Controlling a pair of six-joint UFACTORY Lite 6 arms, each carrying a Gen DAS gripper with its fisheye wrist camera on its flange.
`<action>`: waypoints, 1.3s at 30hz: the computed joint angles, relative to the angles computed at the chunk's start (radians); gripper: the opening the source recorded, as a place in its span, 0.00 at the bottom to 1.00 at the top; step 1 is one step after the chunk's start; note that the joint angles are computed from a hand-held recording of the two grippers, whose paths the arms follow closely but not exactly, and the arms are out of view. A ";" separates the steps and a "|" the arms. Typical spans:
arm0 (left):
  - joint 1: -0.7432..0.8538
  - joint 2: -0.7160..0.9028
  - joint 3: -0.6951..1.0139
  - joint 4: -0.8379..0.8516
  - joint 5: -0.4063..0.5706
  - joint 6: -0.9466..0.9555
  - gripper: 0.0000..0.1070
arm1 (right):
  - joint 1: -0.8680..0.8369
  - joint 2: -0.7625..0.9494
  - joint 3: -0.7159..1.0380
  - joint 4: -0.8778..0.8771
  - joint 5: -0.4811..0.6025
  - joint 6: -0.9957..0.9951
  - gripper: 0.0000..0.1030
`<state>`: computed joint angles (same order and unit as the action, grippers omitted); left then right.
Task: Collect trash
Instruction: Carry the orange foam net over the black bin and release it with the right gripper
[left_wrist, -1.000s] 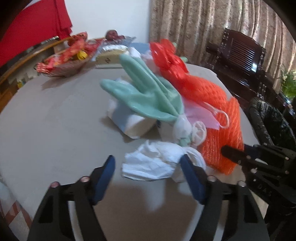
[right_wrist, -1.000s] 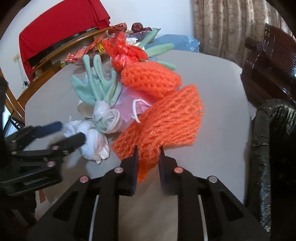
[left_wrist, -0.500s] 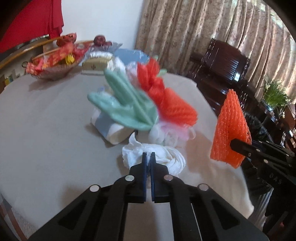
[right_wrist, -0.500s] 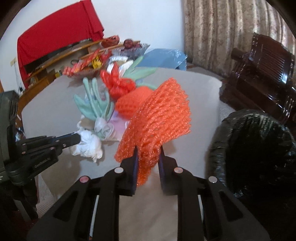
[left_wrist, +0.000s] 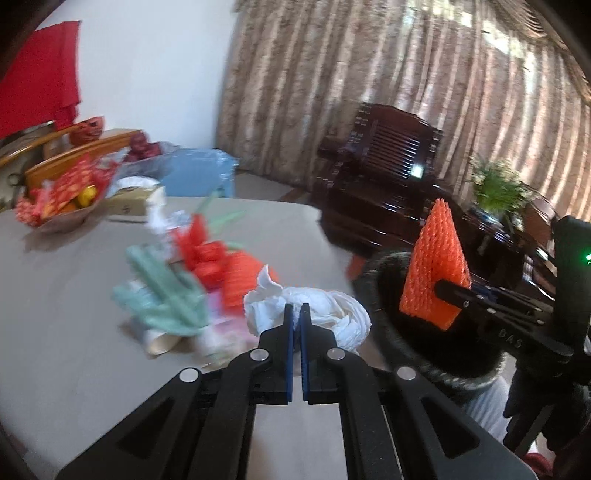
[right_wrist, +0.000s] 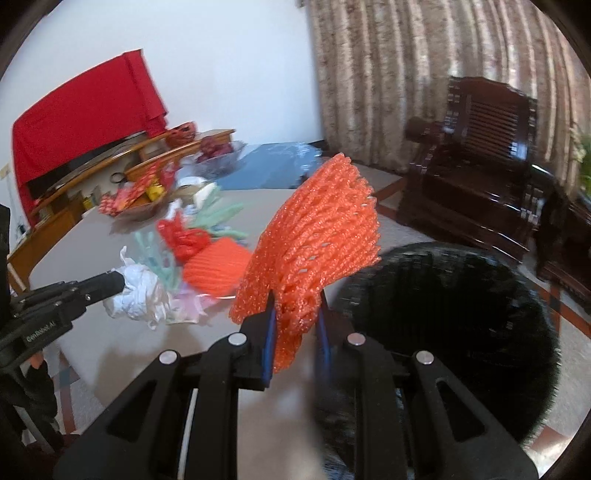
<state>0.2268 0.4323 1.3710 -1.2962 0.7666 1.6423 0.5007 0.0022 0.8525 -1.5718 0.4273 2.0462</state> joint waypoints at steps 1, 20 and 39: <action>-0.031 -0.001 0.005 -0.002 0.002 -0.001 0.03 | -0.016 -0.033 -0.038 0.003 0.005 0.005 0.18; -0.460 0.131 0.141 -0.059 -0.119 -0.069 0.45 | -0.273 -0.277 -0.338 0.097 0.035 -0.070 0.49; -0.131 0.057 0.048 -0.195 -0.187 0.173 0.76 | -0.094 -0.016 -0.067 -0.035 0.076 0.080 0.94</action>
